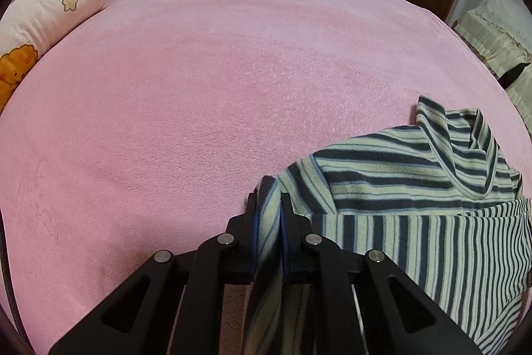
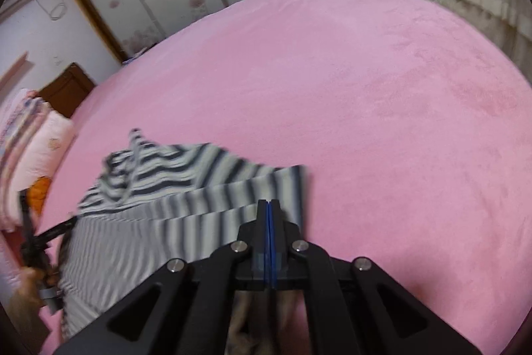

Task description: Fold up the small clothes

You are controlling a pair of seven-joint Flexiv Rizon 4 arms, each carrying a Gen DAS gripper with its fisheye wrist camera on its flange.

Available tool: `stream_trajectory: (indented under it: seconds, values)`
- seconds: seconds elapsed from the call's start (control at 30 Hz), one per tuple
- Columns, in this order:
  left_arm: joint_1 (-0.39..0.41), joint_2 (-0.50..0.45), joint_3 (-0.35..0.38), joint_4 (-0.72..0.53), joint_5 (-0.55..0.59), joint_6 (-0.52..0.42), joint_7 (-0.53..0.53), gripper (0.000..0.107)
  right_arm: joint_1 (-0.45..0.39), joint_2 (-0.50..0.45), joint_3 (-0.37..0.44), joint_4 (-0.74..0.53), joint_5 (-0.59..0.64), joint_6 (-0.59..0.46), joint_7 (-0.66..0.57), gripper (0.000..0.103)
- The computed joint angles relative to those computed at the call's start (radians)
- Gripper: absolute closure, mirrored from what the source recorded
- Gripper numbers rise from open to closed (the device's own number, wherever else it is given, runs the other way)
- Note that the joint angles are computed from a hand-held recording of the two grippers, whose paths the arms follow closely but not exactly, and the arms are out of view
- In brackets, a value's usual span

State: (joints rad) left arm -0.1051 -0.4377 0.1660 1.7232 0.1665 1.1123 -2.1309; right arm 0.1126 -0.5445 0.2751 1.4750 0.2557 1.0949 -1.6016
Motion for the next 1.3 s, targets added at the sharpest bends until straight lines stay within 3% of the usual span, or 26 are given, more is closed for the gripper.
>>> stream_trajectory:
  seconds: [0.07, 0.13, 0.17, 0.43, 0.47, 0.5, 0.6, 0.7, 0.87, 1.07, 1.2, 1.23, 1.3]
  values:
    - [-0.008, -0.017, 0.0, -0.023, 0.006, -0.011, -0.005, 0.097, 0.011, 0.001, -0.004, -0.012, -0.021, -0.027, -0.008, 0.093]
    - [-0.012, -0.018, 0.002, -0.023, 0.008, -0.013, -0.013, 0.096, 0.036, -0.005, -0.027, -0.02, -0.055, -0.048, 0.015, 0.078]
    - [-0.012, -0.018, 0.001, -0.023, 0.007, -0.013, -0.015, 0.096, 0.043, -0.012, -0.034, -0.028, -0.066, -0.062, 0.026, 0.078]
    - [-0.011, -0.026, -0.003, -0.025, -0.002, -0.011, -0.025, 0.095, 0.03, -0.054, -0.013, -0.061, -0.057, -0.112, 0.001, 0.08]
    - [-0.012, -0.027, -0.002, -0.025, -0.002, -0.011, -0.026, 0.094, 0.023, -0.053, -0.002, -0.062, -0.048, -0.115, -0.021, 0.086]
    - [-0.013, -0.028, -0.001, -0.026, -0.001, -0.011, -0.028, 0.094, 0.019, -0.052, 0.005, -0.064, -0.039, -0.119, -0.037, 0.099]
    - [-0.02, -0.022, 0.01, -0.021, 0.011, -0.006, -0.039, 0.094, 0.062, -0.011, -0.043, 0.009, -0.088, -0.006, -0.03, 0.099]
    - [-0.042, -0.027, 0.033, -0.03, 0.047, -0.007, -0.082, 0.094, 0.113, 0.018, -0.119, 0.08, -0.17, 0.114, 0.069, 0.1]
    - [-0.078, -0.046, 0.063, -0.057, 0.122, -0.044, -0.144, 0.088, 0.125, -0.018, -0.138, 0.077, -0.283, 0.078, 0.147, 0.099]
    - [-0.096, 0.008, 0.061, -0.062, 0.18, -0.097, -0.174, 0.082, 0.103, 0.037, -0.119, 0.116, -0.277, 0.095, 0.234, 0.089]
    - [-0.172, 0.121, 0.083, -0.009, 0.372, -0.055, -0.298, 0.072, 0.06, 0.13, -0.017, 0.216, -0.229, 0.162, 0.126, 0.089]
    - [-0.184, 0.146, 0.078, 0.012, 0.406, -0.044, -0.331, 0.066, 0.04, 0.146, 0.031, 0.227, -0.19, 0.148, 0.073, 0.089]
    - [-0.191, 0.185, 0.055, 0.062, 0.435, -0.028, -0.382, 0.064, 0.046, 0.158, 0.064, 0.241, -0.148, 0.123, 0.013, 0.089]
